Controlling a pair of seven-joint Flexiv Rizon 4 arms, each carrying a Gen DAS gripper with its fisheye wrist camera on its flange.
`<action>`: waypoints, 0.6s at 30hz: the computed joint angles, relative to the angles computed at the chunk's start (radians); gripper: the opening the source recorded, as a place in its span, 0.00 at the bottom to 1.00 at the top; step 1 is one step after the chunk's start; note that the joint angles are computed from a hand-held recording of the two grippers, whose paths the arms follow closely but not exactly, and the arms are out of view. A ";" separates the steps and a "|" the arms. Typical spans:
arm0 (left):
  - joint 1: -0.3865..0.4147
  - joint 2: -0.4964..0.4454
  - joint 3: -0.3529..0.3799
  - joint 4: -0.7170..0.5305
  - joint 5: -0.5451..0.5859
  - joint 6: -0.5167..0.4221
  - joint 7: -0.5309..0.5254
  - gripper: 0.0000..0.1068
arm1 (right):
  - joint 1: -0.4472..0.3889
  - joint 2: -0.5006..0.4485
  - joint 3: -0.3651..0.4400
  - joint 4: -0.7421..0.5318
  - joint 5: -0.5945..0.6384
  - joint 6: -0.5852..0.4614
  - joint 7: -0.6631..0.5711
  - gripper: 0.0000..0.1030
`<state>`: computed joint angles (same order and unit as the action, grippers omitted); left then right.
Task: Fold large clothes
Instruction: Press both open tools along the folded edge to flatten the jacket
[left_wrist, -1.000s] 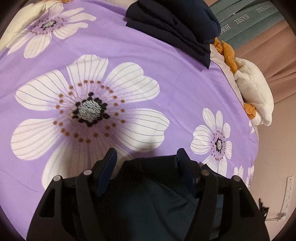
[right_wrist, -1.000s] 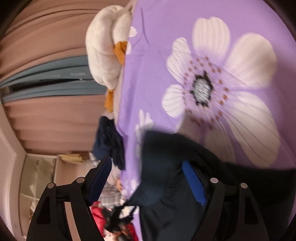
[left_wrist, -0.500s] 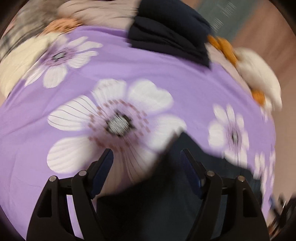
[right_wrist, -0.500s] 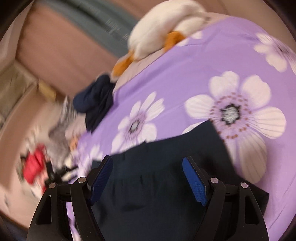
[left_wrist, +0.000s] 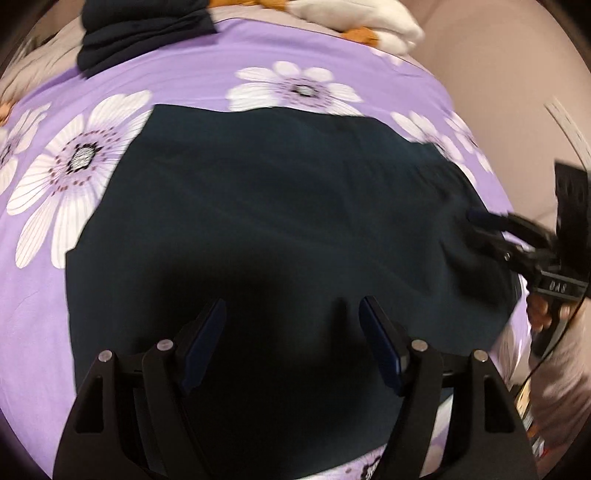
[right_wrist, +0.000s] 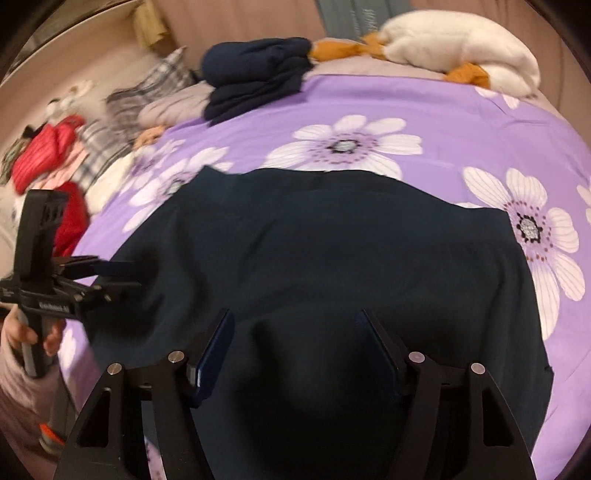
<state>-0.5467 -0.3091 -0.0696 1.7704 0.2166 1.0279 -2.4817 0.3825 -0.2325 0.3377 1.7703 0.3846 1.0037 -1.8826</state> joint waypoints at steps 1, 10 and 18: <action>-0.007 -0.011 -0.002 -0.011 0.013 -0.008 0.004 0.70 | 0.000 0.010 0.004 0.015 0.000 0.010 -0.011 0.67; -0.043 -0.189 0.047 -0.222 0.104 -0.135 0.004 0.70 | 0.103 -0.102 -0.051 0.035 -0.284 0.076 0.156 0.56; 0.000 -0.283 0.093 -0.337 0.048 -0.137 0.027 0.70 | 0.132 -0.266 -0.099 -0.122 -0.451 0.112 0.337 0.56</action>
<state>-0.5466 -0.5918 0.0235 1.4338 0.2646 0.8906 -2.4552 0.5142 -0.4981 0.2387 1.6485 -0.0663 1.1157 -1.5457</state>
